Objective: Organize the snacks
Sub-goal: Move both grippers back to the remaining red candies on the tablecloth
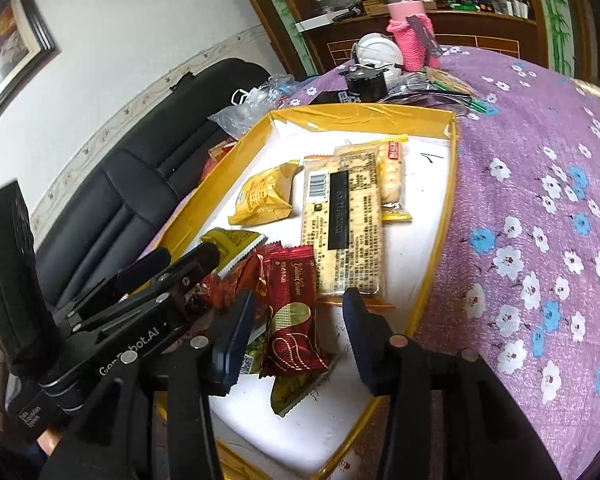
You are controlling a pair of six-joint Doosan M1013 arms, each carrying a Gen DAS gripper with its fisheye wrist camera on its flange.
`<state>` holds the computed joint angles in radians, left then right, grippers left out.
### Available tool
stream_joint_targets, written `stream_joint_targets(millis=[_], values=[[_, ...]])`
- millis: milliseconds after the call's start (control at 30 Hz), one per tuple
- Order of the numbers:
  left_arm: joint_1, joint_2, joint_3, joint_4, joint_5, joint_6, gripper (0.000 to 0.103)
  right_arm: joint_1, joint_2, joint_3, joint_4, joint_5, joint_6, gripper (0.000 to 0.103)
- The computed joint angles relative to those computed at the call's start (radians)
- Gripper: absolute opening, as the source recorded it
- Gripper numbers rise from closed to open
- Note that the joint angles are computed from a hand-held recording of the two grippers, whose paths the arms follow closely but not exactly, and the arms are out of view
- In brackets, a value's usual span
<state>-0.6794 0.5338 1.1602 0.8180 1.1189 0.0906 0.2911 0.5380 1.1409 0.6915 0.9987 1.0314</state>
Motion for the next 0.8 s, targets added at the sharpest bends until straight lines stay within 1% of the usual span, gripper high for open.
stream_joint_targets(millis=[67, 300, 533, 800], values=[[-0.003, -0.002, -0.001, 0.008, 0.003, -0.004, 0.071, -0.007, -0.007, 0.002, 0.018, 0.006, 0.002, 0.045], [-0.012, 0.003, -0.019, 0.010, 0.010, 0.011, 0.072, -0.031, -0.050, 0.034, 0.032, -0.027, -0.008, 0.045], [-0.034, 0.032, -0.081, 0.018, 0.038, 0.077, 0.072, -0.075, -0.089, 0.070, 0.041, -0.082, -0.025, 0.045], [-0.058, 0.074, -0.164, 0.021, 0.067, 0.169, 0.073, -0.141, -0.095, 0.076, 0.084, -0.101, -0.018, 0.045]])
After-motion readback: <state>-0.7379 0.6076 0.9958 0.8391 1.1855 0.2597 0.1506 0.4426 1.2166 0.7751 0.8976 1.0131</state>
